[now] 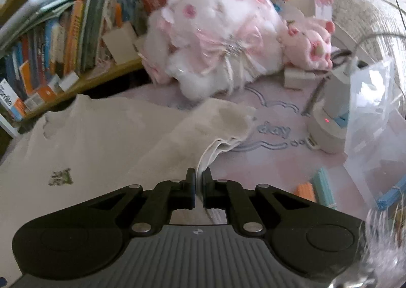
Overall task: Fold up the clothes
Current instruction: 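Fold the held sleeve over the shirt body and open the right gripper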
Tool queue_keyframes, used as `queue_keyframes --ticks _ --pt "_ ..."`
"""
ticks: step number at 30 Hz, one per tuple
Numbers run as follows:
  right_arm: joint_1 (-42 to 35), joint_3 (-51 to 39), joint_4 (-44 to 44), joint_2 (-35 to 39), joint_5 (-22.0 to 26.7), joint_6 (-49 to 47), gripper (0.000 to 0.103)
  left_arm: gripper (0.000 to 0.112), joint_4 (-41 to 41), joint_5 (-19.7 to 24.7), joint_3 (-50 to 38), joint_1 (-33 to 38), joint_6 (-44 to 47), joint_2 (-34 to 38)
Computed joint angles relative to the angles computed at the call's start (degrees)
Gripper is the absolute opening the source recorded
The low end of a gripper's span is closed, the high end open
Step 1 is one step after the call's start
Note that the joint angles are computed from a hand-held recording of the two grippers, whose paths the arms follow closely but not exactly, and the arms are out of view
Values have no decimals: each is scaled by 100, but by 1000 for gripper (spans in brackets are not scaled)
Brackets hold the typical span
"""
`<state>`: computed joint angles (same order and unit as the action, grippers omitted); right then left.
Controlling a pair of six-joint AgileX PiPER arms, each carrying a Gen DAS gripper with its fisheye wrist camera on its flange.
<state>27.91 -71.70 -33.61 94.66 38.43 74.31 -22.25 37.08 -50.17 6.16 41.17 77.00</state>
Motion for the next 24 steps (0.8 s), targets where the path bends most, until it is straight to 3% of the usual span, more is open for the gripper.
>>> queue_keyframes --ticks 8,13,17,18,19,20,21,24 --pt "756 -1559 -570 752 1059 137 5 89 -805 392 -265 852 1058 167" --pt "1341 -3166 -923 1665 1801 -76 5 89 -1310 652 -415 1456 1778 318" --pt "1719 -4743 -666 2667 2111 -540 6 89 -1519 841 -602 1897 2111 519" --pt "1771 -5206 -455 2969 2142 -723 9 89 -1547 871 -630 1987 2171 559" --pt "1769 -5605 -93 3250 2128 -1000 18 89 -1566 917 -670 2088 2236 604" --pt "1765 -6035 253 3540 2190 -1253 39 89 -1581 963 -713 2187 2298 651" --pt "1771 -6417 553 3812 2236 -1411 45 89 -1586 1009 -751 2278 2347 697" --pt "1758 -6538 1197 3948 2043 -1473 44 89 -1613 1120 -838 2488 2421 814"
